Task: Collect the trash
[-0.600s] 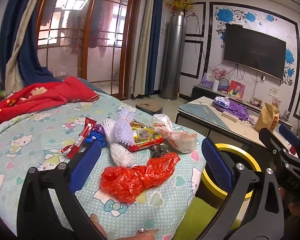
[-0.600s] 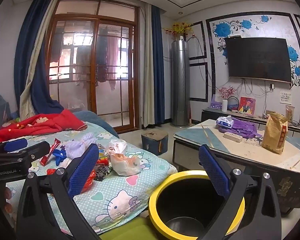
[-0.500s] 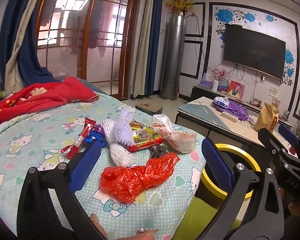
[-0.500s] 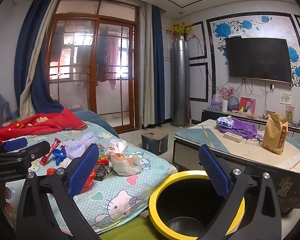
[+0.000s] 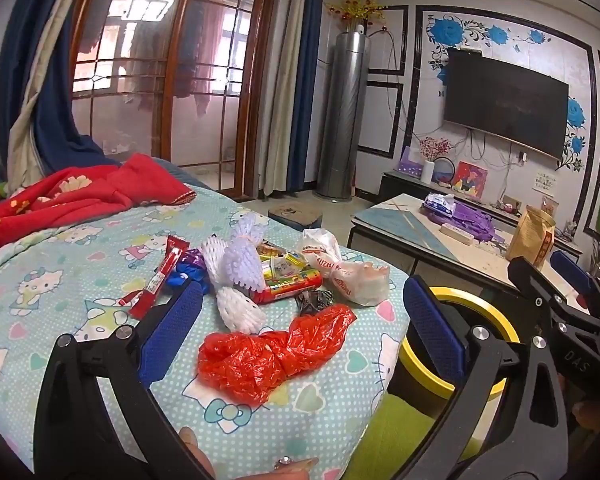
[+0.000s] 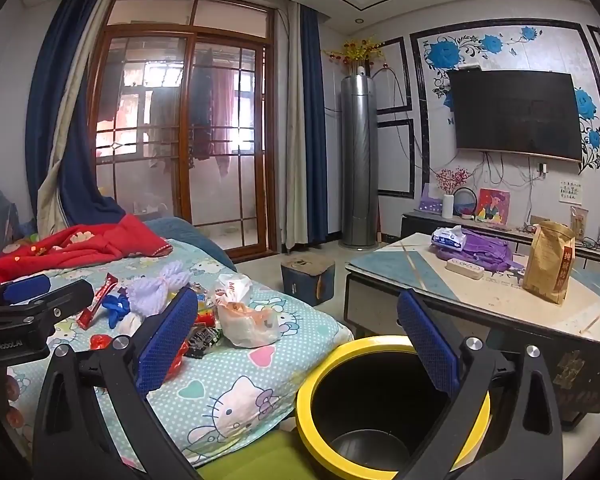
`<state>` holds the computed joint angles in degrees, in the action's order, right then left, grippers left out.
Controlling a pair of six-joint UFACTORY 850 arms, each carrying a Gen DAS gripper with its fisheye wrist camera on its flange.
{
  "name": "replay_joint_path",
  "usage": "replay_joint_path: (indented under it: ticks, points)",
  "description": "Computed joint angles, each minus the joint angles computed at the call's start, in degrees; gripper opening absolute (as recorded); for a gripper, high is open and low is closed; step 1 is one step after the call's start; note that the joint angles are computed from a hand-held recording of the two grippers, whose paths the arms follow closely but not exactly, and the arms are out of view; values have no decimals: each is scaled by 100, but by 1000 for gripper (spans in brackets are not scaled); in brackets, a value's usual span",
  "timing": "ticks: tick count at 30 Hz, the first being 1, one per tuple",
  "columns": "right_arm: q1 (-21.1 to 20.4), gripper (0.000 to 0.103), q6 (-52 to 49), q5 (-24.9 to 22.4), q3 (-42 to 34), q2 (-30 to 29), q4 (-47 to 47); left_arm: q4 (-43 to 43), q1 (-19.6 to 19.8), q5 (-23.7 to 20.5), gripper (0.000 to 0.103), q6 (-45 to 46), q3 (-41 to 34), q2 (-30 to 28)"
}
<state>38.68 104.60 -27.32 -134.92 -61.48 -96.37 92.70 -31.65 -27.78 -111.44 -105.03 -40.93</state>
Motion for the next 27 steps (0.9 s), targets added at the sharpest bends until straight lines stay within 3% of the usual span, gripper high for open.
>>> replay_joint_path:
  ticks: [27]
  points:
    - [-23,97,-152,34,-91,-57,171,104,29,24,92,-100,-14,-30]
